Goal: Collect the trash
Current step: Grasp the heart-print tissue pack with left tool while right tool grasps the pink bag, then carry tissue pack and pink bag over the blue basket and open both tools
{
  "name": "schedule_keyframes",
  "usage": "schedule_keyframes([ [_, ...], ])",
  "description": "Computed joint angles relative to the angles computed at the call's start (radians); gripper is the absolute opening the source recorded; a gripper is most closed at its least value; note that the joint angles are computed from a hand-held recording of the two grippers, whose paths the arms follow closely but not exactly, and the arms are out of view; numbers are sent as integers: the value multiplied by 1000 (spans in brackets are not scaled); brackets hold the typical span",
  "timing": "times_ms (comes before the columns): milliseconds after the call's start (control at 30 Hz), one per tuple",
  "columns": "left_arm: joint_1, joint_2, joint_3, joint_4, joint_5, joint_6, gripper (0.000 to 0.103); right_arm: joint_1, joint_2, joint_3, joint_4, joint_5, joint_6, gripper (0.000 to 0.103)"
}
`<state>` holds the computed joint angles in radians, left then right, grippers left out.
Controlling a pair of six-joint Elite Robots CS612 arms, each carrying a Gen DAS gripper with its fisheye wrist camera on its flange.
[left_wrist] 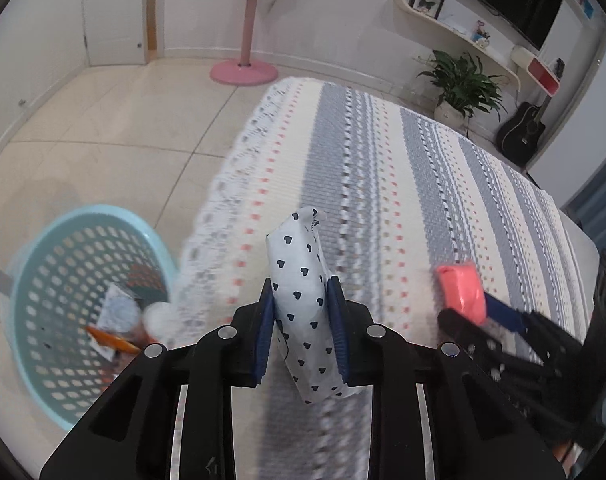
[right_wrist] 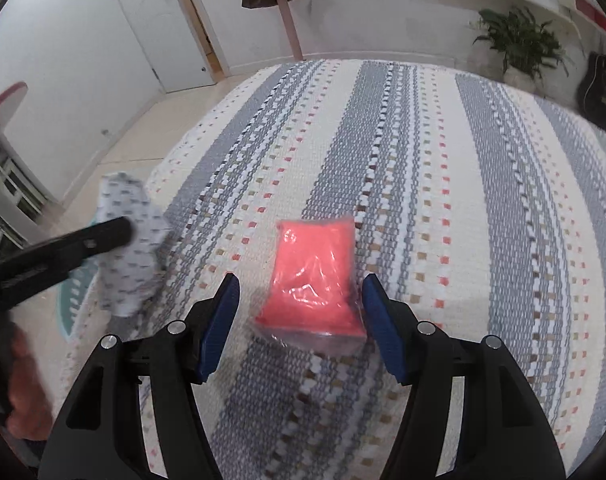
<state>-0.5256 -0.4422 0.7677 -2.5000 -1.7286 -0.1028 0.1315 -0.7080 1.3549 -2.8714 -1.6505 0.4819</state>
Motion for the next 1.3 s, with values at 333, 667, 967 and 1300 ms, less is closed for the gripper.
schedule_keyframes([
  [333, 54, -43, 67, -140, -65, -58, 24, 38, 36, -106, 24, -77, -9, 37],
  [667, 138, -106, 153, -362, 2, -229, 24, 111, 105, -363, 23, -46, -152, 37],
  [967, 170, -64, 103, -183, 115, -237, 24, 154, 252, -622, 238, 26, -153, 37],
  [1300, 190, -44, 81, -118, 93, -247, 53, 157, 314, -706, 360, 81, -130, 57],
])
